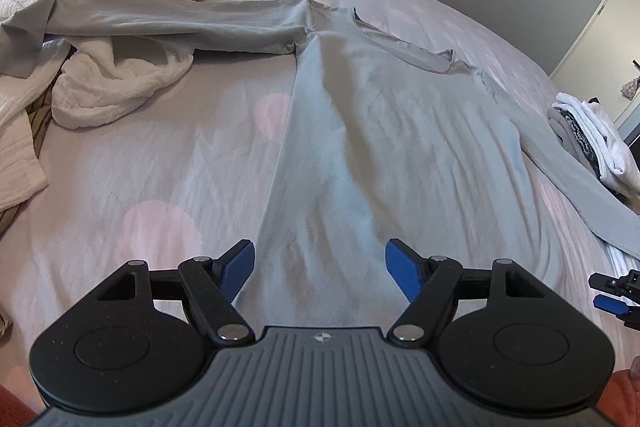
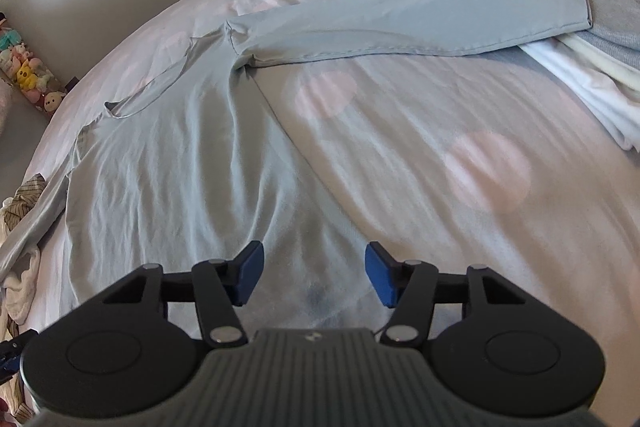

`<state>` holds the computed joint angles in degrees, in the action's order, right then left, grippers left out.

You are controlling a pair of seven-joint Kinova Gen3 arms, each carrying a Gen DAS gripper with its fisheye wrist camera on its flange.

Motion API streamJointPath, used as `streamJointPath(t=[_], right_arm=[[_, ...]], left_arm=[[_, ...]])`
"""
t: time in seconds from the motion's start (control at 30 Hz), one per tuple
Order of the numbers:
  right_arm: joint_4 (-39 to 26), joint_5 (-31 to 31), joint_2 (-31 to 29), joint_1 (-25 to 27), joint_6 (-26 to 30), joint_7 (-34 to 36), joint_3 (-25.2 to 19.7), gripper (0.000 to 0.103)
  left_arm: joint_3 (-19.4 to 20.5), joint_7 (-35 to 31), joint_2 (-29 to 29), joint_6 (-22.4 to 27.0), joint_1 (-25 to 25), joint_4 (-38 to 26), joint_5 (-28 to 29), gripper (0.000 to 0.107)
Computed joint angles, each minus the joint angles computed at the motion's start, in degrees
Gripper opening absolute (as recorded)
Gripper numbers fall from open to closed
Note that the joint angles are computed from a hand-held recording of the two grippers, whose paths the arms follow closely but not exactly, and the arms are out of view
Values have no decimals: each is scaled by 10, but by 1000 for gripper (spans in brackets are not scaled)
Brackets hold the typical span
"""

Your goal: Fold clothes

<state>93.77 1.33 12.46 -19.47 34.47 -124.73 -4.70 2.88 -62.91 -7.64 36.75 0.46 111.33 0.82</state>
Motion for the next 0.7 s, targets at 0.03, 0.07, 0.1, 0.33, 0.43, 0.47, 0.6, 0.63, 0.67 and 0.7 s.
streamJointPath(t=[0.03, 0.07, 0.1, 0.33, 0.43, 0.47, 0.6, 0.63, 0.67, 0.7], right_arm=[[3, -11, -1, 7, -3, 0, -1, 59], [7, -23, -2, 14, -6, 0, -1, 59], [8, -33, -2, 19, -7, -1, -1, 58], [-57, 18, 43, -9, 77, -57, 20, 48], [-94, 30, 70, -13, 124, -61, 21, 41], [-102, 30, 77, -12, 137, -58, 20, 35], [-105, 35, 75, -10, 154, -53, 14, 5], [-90, 43, 62, -17, 139, -64, 18, 4], [-73, 51, 47, -27, 127, -80, 28, 4], [-63, 50, 37, -26, 124, -91, 30, 4]], left_arm=[[-2, 0, 1, 4, 0, -1, 4, 71], [-2, 4, 2, 7, -2, -2, 3, 70], [-3, 7, 2, 10, -3, -2, 5, 70], [-10, 18, 2, 23, -9, -3, 19, 70], [-11, 21, 3, 29, -11, -5, 21, 70], [-13, 20, 4, 31, -11, -5, 24, 70], [-17, 18, 8, 36, -14, -7, 34, 70], [-17, 18, 9, 37, -14, -8, 35, 70], [-18, 18, 8, 36, -15, -7, 37, 70], [-18, 17, 6, 35, -15, -5, 39, 70]])
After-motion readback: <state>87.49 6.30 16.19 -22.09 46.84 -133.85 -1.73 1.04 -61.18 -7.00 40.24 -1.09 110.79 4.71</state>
